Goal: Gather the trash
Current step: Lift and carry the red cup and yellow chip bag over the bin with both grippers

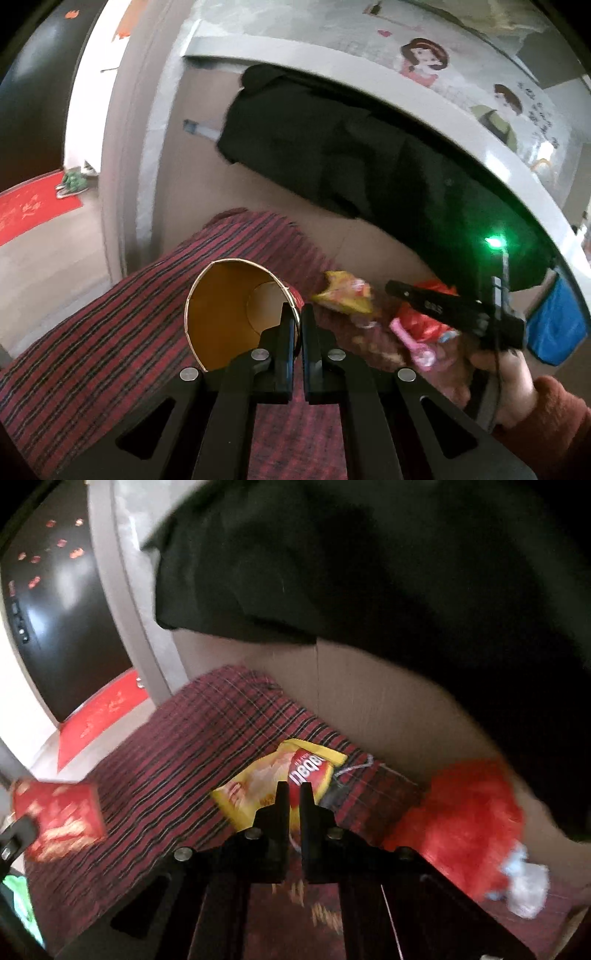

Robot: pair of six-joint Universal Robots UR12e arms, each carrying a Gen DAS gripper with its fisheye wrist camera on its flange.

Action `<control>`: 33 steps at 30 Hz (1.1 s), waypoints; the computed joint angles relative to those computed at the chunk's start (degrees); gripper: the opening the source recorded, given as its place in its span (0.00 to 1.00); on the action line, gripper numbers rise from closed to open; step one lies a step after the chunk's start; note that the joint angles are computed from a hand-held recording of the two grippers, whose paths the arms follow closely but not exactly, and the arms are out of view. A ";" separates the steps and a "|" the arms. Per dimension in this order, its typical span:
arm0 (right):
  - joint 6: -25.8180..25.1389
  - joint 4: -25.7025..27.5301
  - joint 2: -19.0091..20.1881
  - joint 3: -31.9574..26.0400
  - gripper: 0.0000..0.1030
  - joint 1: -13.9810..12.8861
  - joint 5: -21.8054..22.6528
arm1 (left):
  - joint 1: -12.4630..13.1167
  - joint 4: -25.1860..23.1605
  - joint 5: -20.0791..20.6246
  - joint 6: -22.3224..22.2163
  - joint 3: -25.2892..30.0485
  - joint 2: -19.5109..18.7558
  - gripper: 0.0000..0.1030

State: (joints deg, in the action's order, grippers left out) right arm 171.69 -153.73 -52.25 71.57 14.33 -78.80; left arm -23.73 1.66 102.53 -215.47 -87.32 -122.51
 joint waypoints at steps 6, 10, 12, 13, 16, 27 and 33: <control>2.42 -2.60 -5.92 7.48 0.09 -3.15 5.08 | -1.39 1.63 0.66 2.03 1.82 -0.55 0.03; 5.59 -1.19 -5.10 6.99 0.45 -4.22 9.09 | -1.26 1.53 1.00 0.49 0.83 0.03 0.03; 8.15 0.10 -3.74 5.50 0.45 -3.85 9.99 | -1.10 0.99 1.35 1.15 0.31 0.32 0.03; 9.17 0.22 -3.11 5.08 0.45 -3.51 9.97 | -0.95 0.77 1.43 1.40 0.00 0.46 0.03; 12.60 1.42 -0.37 2.31 0.45 -2.07 7.82 | 0.00 0.74 0.39 0.95 -1.34 0.99 0.03; 20.88 4.28 7.61 -8.28 0.46 0.87 2.37 | 2.72 2.05 -1.66 -1.74 -4.62 1.44 0.03; 13.14 5.67 8.26 -9.79 0.39 2.66 -0.38 | 3.01 1.80 -2.01 -3.29 -4.96 1.25 0.03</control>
